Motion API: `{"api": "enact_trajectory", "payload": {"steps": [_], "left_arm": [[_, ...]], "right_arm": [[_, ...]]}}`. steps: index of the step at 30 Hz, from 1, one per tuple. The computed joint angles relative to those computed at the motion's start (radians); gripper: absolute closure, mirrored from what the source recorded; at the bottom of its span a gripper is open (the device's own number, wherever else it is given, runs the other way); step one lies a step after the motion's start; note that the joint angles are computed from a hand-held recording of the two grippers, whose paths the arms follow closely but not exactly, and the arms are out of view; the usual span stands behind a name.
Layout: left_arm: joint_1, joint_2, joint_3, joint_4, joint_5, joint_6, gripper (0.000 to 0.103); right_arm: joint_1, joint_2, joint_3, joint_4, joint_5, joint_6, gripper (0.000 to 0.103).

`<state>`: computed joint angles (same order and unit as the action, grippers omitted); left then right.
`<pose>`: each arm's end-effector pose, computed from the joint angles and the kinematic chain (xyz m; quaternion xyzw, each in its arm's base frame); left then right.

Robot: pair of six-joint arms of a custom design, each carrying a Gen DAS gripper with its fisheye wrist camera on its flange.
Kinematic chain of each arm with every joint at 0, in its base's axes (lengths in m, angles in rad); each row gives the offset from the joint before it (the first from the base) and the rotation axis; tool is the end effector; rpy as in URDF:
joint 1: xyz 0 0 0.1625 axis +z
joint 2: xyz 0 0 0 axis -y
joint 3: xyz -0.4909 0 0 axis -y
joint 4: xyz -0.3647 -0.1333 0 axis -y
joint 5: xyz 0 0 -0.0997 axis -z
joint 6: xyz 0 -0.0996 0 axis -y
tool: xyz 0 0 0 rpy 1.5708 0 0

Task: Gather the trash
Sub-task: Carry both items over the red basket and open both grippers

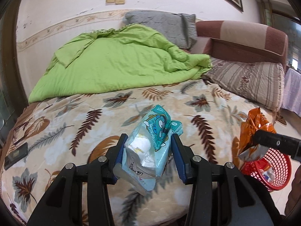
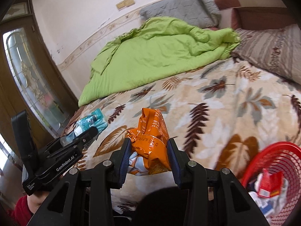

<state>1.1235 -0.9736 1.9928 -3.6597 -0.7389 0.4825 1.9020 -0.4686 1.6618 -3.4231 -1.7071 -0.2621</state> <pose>-0.0617 -0.6069 0.3130 0.1687 0.7958 -0.4601 0.3558 0.3447 -0.6341 0.0283 0.2549 -0.9092 0.3249 0.0532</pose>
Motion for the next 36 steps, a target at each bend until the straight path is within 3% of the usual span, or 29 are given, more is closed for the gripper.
{"api": "enact_trajectory", "payload": {"steps": [25, 30, 36], "left_arm": [[-0.115, 0.084, -0.03, 0.088, -0.064, 0.025, 0.057], [-0.13, 0.086, -0.05, 0.2, -0.143, -0.039, 0.057], [-0.135, 0.093, -0.096, 0.414, -0.31, -0.155, 0.057]], "right_arm": [[-0.108, -0.188, 0.219, -0.198, -0.097, 0.078, 0.06], [-0.125, -0.217, 0.258, -0.241, -0.119, 0.082, 0.06], [-0.142, -0.255, 0.303, -0.295, -0.151, 0.085, 0.06]]}}
